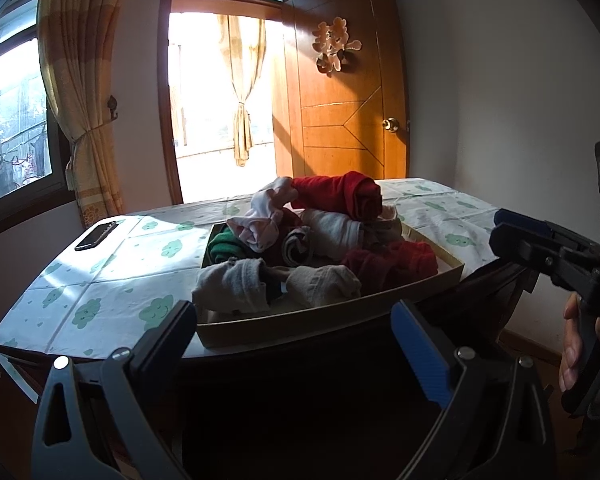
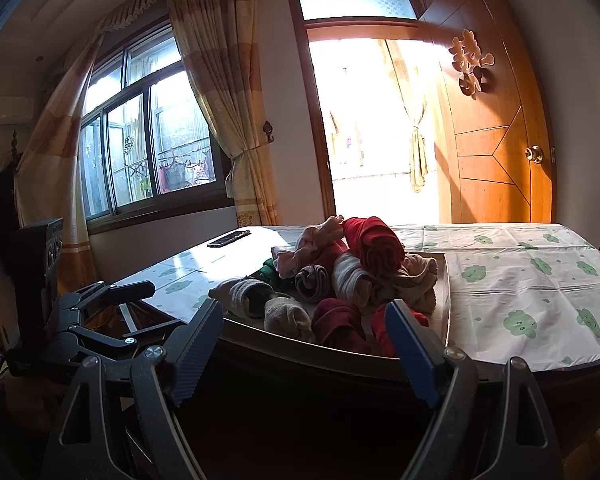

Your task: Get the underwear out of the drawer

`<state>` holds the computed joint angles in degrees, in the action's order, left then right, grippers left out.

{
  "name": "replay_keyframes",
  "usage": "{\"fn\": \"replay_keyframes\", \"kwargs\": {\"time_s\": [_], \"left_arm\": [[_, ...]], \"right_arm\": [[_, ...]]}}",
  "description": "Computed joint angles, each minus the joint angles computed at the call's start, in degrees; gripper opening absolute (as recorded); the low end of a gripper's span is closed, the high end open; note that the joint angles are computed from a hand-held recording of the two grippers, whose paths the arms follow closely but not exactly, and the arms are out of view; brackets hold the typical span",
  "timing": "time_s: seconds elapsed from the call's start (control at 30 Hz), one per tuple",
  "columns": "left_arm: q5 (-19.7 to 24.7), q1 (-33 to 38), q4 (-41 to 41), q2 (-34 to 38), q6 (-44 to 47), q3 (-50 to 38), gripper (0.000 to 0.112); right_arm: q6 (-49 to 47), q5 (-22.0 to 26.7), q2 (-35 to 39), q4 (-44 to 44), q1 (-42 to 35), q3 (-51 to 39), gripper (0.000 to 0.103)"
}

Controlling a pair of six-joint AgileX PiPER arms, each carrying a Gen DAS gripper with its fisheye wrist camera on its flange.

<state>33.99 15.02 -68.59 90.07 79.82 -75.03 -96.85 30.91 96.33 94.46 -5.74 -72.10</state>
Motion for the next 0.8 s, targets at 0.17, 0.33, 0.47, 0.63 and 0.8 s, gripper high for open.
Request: {"fn": "replay_keyframes", "kwargs": {"time_s": [0.17, 0.33, 0.47, 0.63, 0.8], "left_arm": [[0.5, 0.3, -0.6, -0.5, -0.6, -0.1, 0.1], [2.1, 1.0, -0.9, -0.2, -2.1, -0.8, 0.103], [2.5, 1.2, -0.3, 0.6, -3.5, -1.3, 0.103], [1.4, 0.9, -0.9, 0.8, -1.7, -0.3, 0.103], [1.7, 0.8, -1.1, 0.8, -1.0, 0.0, 0.103]], "right_arm": [[-1.8, -0.6, -0.7, 1.0, 0.4, 0.7, 0.085], [-2.8, -0.5, -0.9, 1.5, 0.8, 1.1, 0.085], [-3.7, -0.5, -0.8, 2.0, 1.0, 1.4, 0.085], [-3.5, -0.6, -0.4, 1.4, 1.2, 1.6, 0.085], [-2.5, -0.6, -0.1, 0.3, 1.3, 1.7, 0.085]]}}
